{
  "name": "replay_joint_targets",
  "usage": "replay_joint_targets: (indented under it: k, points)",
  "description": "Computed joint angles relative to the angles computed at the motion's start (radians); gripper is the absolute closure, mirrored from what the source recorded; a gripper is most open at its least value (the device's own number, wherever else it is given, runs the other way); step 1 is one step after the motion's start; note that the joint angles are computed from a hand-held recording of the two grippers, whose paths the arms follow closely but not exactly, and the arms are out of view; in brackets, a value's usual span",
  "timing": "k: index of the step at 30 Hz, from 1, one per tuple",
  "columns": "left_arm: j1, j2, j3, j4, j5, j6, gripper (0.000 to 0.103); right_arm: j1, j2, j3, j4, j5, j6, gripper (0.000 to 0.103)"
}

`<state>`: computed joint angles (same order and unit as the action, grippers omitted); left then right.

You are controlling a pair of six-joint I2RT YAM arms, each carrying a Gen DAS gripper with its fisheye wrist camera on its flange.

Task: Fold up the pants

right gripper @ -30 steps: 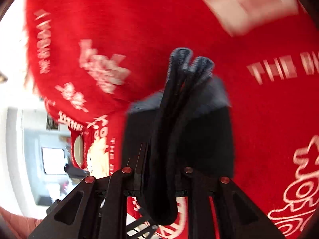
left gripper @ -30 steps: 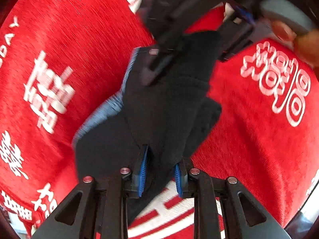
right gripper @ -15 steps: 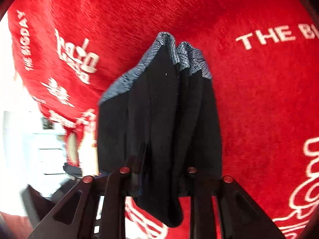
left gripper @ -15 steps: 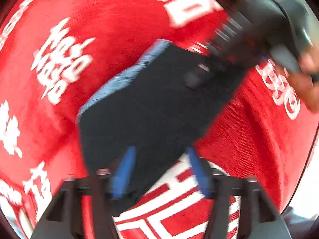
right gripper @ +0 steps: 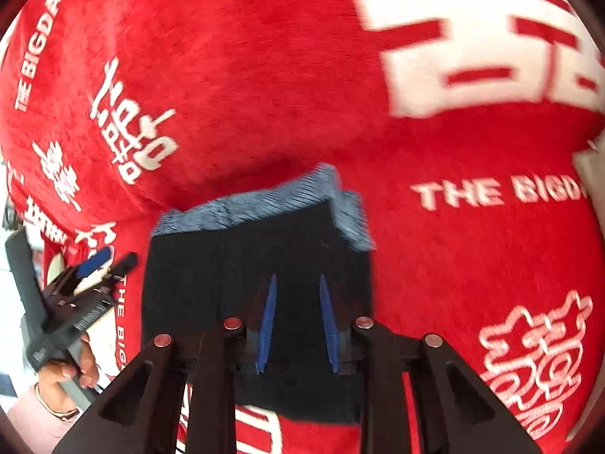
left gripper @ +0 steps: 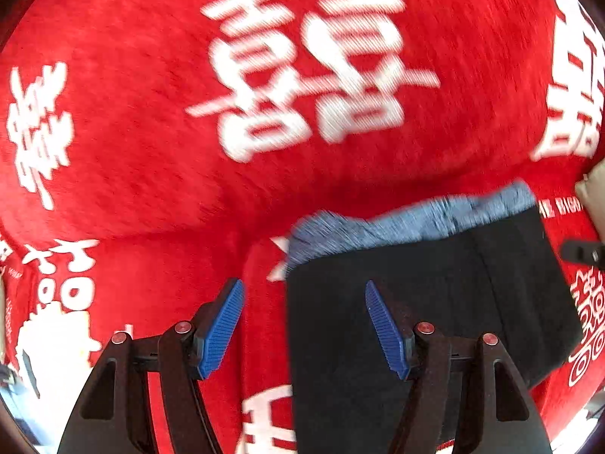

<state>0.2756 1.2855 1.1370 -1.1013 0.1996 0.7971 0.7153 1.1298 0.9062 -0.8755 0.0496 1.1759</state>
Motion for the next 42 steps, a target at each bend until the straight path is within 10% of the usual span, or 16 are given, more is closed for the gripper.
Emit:
replay_joint_targets:
  k: [6,16,28,33,42]
  points:
    - [0.148,-0.097,-0.266,0.126,0.096,0.167,0.033,0.178,0.095,-0.077,0.062,0.056,0.156,0.077]
    - [0.058,0.323,0.177,0.019,0.072,-0.142,0.033,0.213,-0.01,-0.17,0.101,0.115,0.235,0.077]
    - [0.002,0.346,-0.022,0.289,-0.025,-0.195,0.019,0.251,-0.035,-0.185,0.11,0.15,0.275,0.077]
    - [0.046,0.286,0.031,0.2,0.022,-0.207,0.019,0.25,-0.114,-0.199,0.048,0.139,0.289,0.077]
    - [0.237,0.027,-0.053,-0.052,0.034,0.118,0.019,0.422,-0.113,-0.068,-0.172,0.225,0.473,0.056]
